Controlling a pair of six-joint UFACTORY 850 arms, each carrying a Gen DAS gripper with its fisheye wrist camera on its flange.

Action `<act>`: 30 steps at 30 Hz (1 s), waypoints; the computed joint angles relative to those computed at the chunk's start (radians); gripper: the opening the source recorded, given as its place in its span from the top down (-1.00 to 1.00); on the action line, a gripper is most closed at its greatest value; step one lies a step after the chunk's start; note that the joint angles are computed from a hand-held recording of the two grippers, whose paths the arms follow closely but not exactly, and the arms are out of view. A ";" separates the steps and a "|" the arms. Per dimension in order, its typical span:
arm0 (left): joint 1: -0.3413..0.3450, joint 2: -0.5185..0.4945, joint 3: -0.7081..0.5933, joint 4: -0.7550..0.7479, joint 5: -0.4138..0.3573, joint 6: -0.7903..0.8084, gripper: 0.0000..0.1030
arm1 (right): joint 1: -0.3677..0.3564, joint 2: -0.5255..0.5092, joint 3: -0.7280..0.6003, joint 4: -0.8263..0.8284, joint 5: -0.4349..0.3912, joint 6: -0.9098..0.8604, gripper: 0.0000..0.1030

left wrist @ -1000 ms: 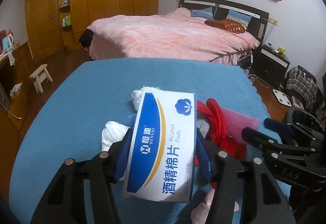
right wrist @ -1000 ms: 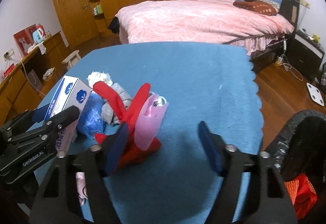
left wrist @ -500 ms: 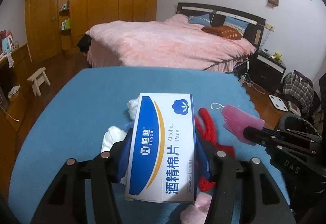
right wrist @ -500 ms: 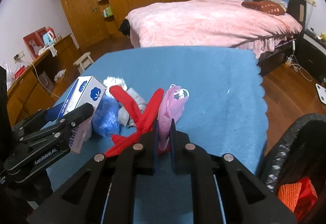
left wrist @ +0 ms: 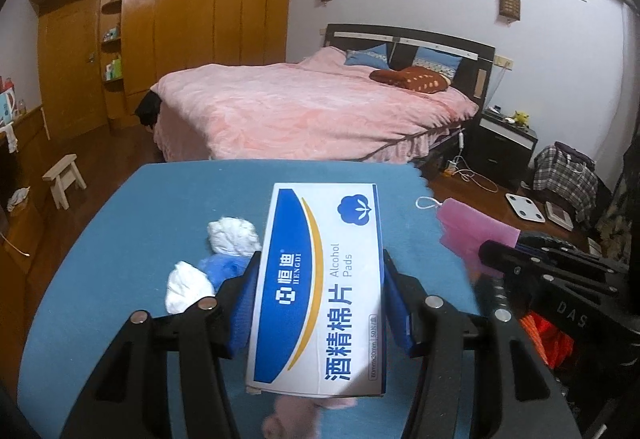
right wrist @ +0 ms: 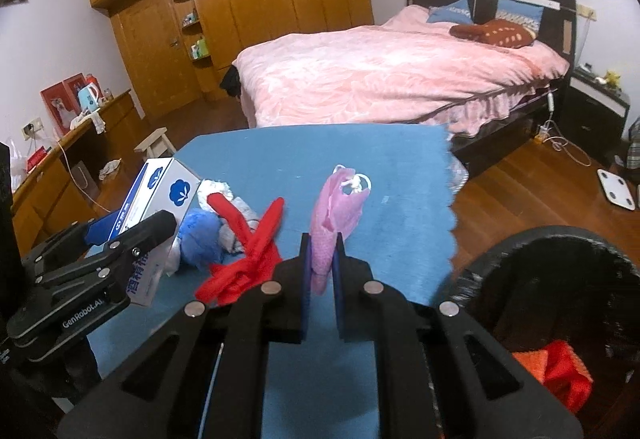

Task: Collect trash
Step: 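Grasp the pink item with the right gripper while the left gripper holds the box, then carry the box and pink item over the black bin and open both grippers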

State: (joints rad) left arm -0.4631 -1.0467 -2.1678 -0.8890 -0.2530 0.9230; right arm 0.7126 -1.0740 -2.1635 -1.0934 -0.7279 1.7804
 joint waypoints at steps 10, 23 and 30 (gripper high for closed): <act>-0.045 0.069 0.116 -0.256 -0.004 0.294 -0.07 | 0.035 0.182 0.301 -0.100 -0.058 0.211 0.82; -0.120 0.062 0.110 -0.322 -0.068 0.385 -0.07 | 0.061 0.366 0.614 -0.141 -0.153 0.443 0.82; -0.163 0.033 0.063 -0.266 -0.116 0.344 -0.07 | 0.074 0.435 0.734 -0.121 -0.197 0.521 0.82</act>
State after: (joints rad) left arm -0.6265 -1.0133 -2.1051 -1.1546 -0.3694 1.2670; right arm 0.7867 -0.6393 -1.4292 -1.2144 -0.9250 2.3012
